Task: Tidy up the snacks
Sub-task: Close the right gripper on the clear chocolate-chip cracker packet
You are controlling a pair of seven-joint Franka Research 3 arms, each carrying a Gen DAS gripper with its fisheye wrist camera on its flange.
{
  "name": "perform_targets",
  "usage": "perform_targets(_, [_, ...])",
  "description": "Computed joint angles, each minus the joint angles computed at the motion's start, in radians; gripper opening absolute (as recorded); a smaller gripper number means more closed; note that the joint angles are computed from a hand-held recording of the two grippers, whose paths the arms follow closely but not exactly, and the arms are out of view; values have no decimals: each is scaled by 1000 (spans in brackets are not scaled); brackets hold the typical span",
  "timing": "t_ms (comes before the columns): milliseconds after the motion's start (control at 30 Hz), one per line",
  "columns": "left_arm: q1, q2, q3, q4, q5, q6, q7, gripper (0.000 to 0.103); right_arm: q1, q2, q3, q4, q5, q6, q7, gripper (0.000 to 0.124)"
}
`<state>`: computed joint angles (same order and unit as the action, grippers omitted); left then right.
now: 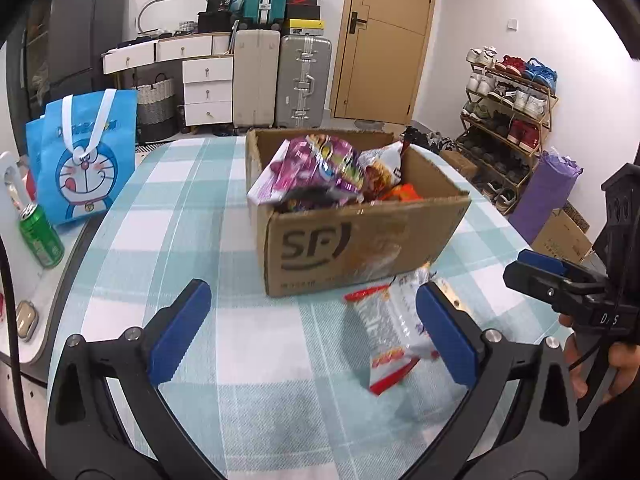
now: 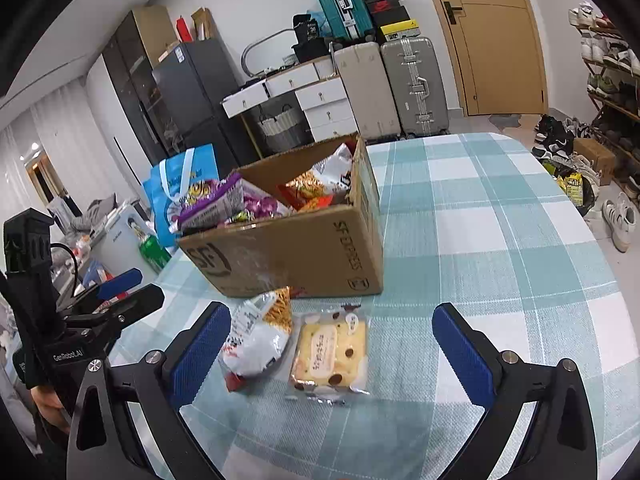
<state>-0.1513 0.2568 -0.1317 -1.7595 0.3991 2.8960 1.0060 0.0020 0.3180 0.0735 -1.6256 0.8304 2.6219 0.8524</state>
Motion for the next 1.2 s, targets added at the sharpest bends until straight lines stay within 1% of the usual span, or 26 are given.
perform_targets(67, [-3, -6, 6, -18, 10, 3, -10, 102, 4, -3, -5, -8, -25, -13, -1, 102])
perform_targets(100, [-12, -11, 16, -22, 32, -9, -20, 102, 10, -5, -9, -13, -43, -14, 2, 102])
perform_targets(167, [-30, -13, 37, -27, 87, -9, -62, 102, 23, -5, -19, -19, -88, -9, 21, 102])
perform_targets(267, [-16, -13, 18, -34, 81, -8, -46, 102, 43, 7, -35, -15, -170, -8, 68, 102])
perform_targets(433, [-10, -4, 6, -23, 67, -17, -25, 102, 67, 40, -60, 11, -304, -21, 176, 102])
perform_targets(600, [-12, 4, 6, -10, 62, -31, -19, 102, 78, 72, -70, 36, -396, -42, 251, 102])
perform_targets(867, [-8, 29, 5, 12, 35, -55, 3, 102, 94, 111, -62, 58, -478, -49, 283, 102])
perform_targets(1000, [-2, 43, -2, 22, 10, -68, 23, 102, 126, 127, -83, 63, -551, -40, 331, 102])
perform_targets(1100, [-2, 54, -2, 32, 3, -79, 33, 102, 123, 141, -75, 78, -561, -56, 335, 102])
perform_targets(1200, [-3, 61, -2, 36, -1, -80, 40, 102, 130, 149, -80, 82, -578, -52, 353, 102])
